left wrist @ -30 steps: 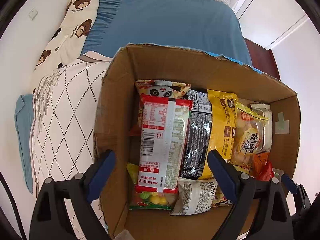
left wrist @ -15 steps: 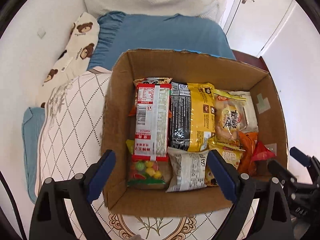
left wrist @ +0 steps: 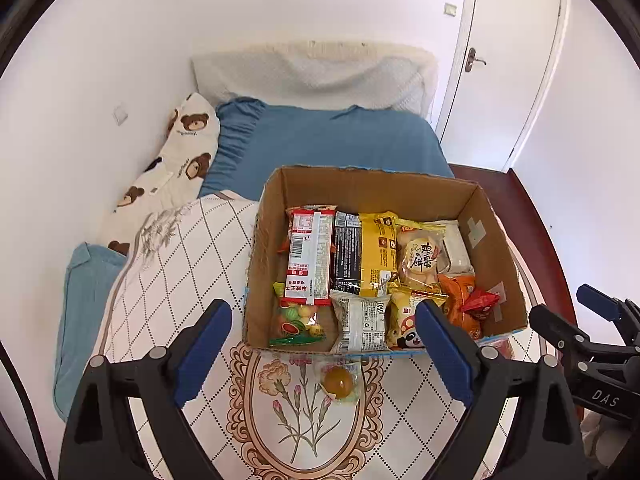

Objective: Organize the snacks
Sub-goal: 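Lift both tools out of the box toward the wrapped egg and brown packet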

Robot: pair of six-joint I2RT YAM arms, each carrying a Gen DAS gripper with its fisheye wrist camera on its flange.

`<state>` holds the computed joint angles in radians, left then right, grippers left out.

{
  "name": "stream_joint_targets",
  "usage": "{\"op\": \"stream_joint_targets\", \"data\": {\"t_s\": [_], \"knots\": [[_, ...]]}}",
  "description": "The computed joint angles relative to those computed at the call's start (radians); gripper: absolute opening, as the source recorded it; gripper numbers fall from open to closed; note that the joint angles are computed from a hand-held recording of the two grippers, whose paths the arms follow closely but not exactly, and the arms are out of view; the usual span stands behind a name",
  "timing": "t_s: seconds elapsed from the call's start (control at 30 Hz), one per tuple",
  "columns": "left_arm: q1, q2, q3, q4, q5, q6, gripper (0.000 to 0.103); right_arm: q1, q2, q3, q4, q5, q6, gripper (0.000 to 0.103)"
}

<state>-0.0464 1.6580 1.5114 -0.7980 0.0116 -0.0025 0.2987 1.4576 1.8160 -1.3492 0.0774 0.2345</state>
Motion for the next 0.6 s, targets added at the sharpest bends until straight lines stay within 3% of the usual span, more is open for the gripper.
{"op": "stream_joint_targets", "data": {"t_s": [0.37, 0.6], "knots": [[-0.039, -0.242, -0.208, 0.109, -0.039, 0.009, 0.094, 0.102, -0.164, -0.043, -0.012, 0.079, 0.097, 0.098], [-0.062, -0.236, -0.259, 0.127, -0.046, -0.014, 0.094, 0.071, -0.217, -0.126, 0.009, 0.048, 0.129, 0.098]]}}
